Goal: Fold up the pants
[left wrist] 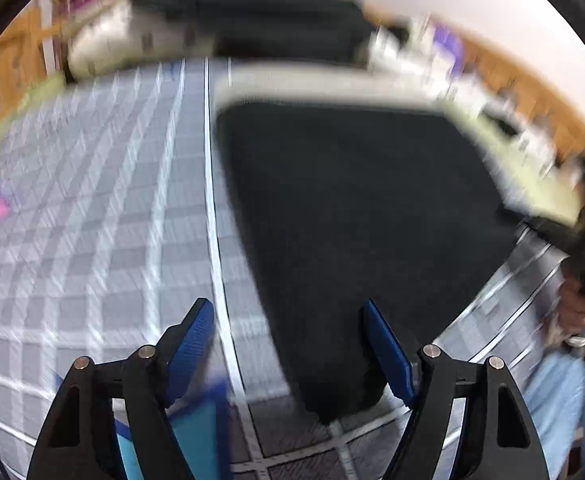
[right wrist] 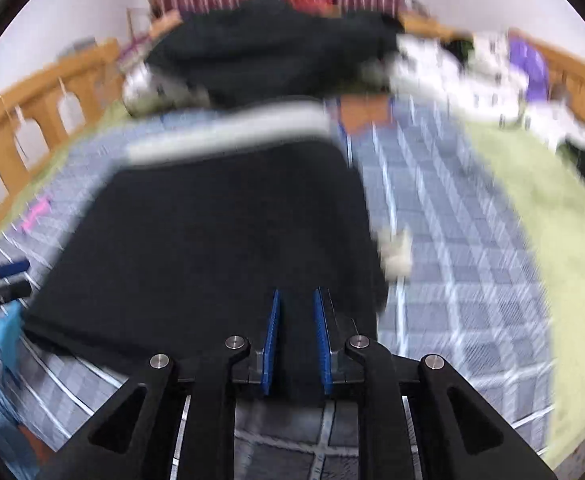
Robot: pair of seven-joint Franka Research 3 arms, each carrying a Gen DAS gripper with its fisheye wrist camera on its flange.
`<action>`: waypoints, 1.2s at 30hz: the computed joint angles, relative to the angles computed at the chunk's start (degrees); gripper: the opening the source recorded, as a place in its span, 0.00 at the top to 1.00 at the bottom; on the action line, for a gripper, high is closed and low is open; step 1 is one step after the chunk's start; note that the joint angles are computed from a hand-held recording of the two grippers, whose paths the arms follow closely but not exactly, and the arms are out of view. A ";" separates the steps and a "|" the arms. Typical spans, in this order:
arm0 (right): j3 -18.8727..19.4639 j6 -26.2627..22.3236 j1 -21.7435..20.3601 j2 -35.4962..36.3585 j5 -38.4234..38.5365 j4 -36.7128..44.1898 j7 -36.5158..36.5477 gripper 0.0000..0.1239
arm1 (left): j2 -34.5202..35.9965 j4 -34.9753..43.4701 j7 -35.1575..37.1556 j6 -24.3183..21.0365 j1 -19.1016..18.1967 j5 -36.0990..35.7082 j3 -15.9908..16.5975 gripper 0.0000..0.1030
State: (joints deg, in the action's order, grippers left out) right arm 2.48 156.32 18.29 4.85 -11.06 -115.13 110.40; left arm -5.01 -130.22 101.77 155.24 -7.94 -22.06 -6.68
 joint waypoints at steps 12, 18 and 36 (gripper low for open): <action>-0.05 -1.07 -2.06 3.31 8.25 8.83 -6.75 0.53 | 6.00 11.92 7.58 -1.52 2.31 -11.39 0.84 0.28; -0.92 -14.66 -3.17 19.94 13.51 31.28 -7.98 0.49 | 14.01 20.53 9.09 -4.92 6.85 -13.57 -2.30 0.29; 0.74 -15.71 -4.85 20.81 30.84 32.79 -17.55 0.78 | 20.02 28.52 12.70 -12.24 13.35 -27.01 -8.84 0.86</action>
State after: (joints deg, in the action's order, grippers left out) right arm 3.22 140.61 13.44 25.66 19.77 -82.34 92.84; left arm 15.01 -101.70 114.48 143.00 5.41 -49.07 -15.53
